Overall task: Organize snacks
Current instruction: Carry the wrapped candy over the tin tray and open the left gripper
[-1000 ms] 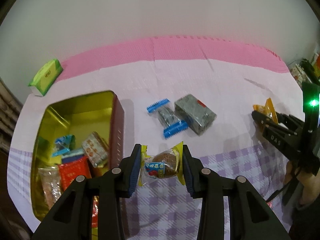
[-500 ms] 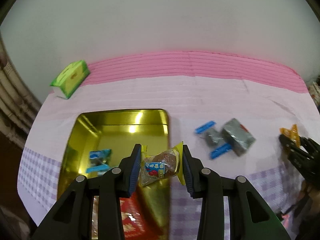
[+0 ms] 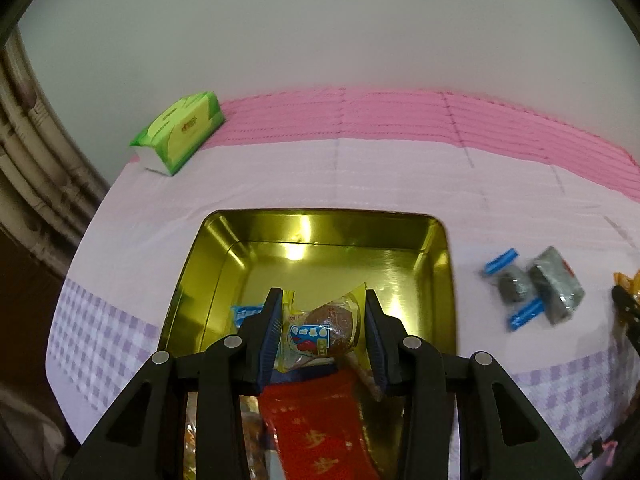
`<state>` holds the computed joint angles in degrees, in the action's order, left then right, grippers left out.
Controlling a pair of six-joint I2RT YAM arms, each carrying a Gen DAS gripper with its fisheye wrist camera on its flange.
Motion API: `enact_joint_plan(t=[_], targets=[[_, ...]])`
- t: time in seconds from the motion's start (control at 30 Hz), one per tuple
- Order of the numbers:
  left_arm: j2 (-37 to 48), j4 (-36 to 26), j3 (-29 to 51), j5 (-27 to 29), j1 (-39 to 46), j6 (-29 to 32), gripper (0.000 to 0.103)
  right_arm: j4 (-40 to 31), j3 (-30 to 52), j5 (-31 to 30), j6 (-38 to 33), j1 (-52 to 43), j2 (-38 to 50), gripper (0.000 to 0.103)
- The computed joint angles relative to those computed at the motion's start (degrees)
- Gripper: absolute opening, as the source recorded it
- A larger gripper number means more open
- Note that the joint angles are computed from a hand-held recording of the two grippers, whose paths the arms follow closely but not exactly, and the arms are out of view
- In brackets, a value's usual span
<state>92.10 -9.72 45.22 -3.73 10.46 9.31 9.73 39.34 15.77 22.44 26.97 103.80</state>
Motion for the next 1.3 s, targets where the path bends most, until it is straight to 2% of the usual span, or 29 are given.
enact_joint_plan(t=[0.6, 0.8, 1.03, 1.3], targets=[[6.1, -0.2, 2.5, 0.5, 3.1, 1.3, 0.044, -1.0, 0.7, 1.2, 0.0, 0.7, 0.2, 0.036], [6.0, 0.0, 2.0, 0.8, 3.4, 2.2, 0.047, -1.1, 0.7, 1.4, 0.0, 0.9, 0.2, 0.036], [4.1, 0.2, 0.9, 1.2, 4.1, 2.9, 0.057, -1.2, 0.7, 1.5, -0.1, 0.9, 0.2, 0.036], [0.3, -0.8, -0.5, 2.3, 4.9, 4.8, 0.061, -1.2, 0.8, 1.7, -0.1, 1.0, 0.3, 0.036]])
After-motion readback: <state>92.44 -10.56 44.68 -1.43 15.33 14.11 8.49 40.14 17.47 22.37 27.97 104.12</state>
